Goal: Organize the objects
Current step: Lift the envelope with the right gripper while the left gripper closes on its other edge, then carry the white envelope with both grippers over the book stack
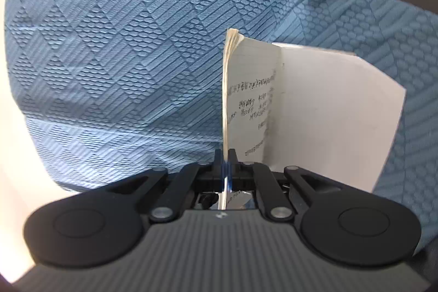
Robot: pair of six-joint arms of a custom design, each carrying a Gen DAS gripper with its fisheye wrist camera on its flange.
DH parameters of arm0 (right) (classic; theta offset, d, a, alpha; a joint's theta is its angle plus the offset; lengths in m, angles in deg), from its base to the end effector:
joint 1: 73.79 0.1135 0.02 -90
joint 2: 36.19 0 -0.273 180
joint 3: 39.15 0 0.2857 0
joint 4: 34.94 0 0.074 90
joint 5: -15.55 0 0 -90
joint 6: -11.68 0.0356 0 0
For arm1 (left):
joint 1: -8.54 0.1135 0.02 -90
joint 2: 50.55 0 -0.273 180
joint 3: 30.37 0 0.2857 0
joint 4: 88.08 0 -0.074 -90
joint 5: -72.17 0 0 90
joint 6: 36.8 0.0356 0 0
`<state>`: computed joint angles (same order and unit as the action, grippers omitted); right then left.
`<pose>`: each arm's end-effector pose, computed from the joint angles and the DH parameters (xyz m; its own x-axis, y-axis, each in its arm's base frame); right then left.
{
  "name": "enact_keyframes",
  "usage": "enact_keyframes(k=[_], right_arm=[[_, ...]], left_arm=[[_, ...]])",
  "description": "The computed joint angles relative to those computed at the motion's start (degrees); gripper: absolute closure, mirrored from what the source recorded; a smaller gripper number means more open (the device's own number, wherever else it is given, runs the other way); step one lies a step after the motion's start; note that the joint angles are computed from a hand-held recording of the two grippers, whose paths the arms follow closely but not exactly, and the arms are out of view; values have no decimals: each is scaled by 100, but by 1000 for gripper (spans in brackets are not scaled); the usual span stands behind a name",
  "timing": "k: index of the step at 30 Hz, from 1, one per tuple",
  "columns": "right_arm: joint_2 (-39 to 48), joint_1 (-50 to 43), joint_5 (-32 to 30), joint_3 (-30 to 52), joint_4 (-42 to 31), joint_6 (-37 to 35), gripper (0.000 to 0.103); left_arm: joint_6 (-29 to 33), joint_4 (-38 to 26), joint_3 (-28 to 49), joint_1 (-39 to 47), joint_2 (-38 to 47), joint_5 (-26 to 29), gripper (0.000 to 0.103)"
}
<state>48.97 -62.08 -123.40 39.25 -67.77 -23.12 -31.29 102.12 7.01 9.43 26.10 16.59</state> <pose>0.3429 0.0985 0.2898 -0.9329 0.3574 -0.0452 0.1116 0.4059 0.9071 0.2688 -0.0160 0.1481 -0.5256 -0.8294 0.1895 -0.4374 0.0724 -0.8964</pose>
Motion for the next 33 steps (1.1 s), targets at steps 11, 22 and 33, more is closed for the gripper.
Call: enact_keyframes(k=[11,22,33], right_arm=[[-602,-74,-121,-261,-111,-60,98],[-701,-249,187,-241,-765,-679,97],[-706,-85,846,-276,-1676,-1208,93]], left_arm=[[-631,1169,-504,47,94,330,36],[-108,350,-405,-84,-329,335,86],[720,-1477,-335,90,-1839,219,97]])
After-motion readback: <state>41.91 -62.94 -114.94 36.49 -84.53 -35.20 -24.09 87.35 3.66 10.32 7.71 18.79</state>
